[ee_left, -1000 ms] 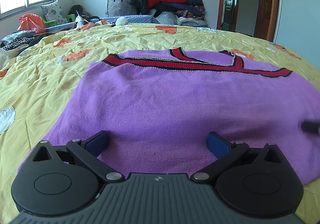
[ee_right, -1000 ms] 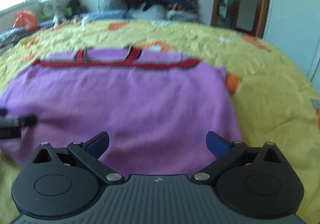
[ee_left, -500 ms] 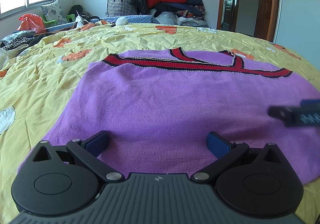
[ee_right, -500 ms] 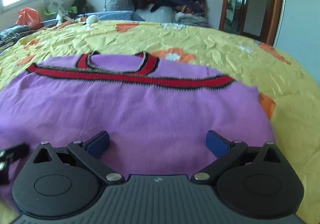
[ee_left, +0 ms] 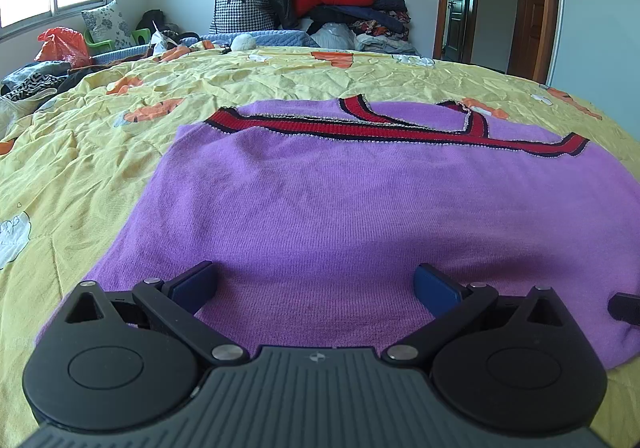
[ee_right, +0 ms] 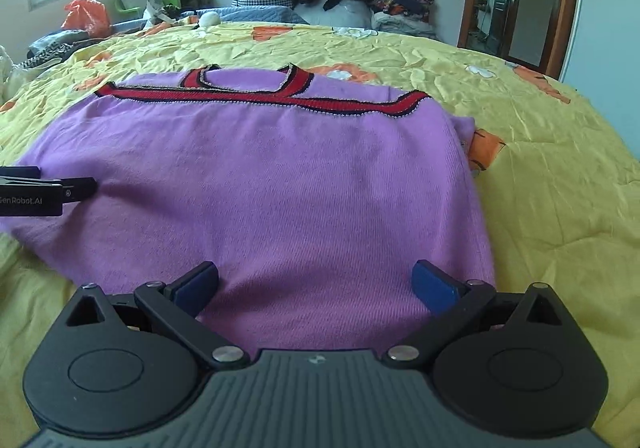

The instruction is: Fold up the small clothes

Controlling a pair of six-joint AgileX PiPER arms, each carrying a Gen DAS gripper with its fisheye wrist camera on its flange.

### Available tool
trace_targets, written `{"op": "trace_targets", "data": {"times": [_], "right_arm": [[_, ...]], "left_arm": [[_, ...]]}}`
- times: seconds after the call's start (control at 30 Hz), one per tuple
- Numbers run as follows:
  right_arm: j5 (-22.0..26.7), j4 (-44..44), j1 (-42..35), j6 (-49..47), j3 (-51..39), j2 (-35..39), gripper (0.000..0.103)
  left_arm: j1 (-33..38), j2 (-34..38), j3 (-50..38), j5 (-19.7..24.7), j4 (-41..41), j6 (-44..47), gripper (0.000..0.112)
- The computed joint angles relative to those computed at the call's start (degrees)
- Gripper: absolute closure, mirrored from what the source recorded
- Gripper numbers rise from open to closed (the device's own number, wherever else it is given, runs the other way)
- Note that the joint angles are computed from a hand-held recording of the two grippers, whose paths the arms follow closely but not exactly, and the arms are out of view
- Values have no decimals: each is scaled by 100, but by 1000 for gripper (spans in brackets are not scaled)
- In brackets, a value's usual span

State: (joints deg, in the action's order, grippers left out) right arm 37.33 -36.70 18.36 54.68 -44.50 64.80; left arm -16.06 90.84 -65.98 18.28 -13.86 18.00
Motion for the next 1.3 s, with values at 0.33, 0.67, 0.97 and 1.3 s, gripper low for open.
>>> {"op": "trace_targets", "data": {"times": [0.33, 0.67, 0.97, 1.3], "right_arm": [[103, 262, -16, 167, -537, 97, 0], [-211, -89, -246, 39, -1202, 1377, 0], [-405, 890, -346, -1358, -162, 105, 0], [-1059, 1445, -1071, -1592, -924, 827, 0]], "left_arm": [[8, 0, 0, 2, -30, 30, 9], [-23, 75, -246, 351, 99, -57, 9], [798, 105, -1511, 2651, -836, 871, 9], [553, 2372, -4485, 3024, -1040, 1026, 9]]}}
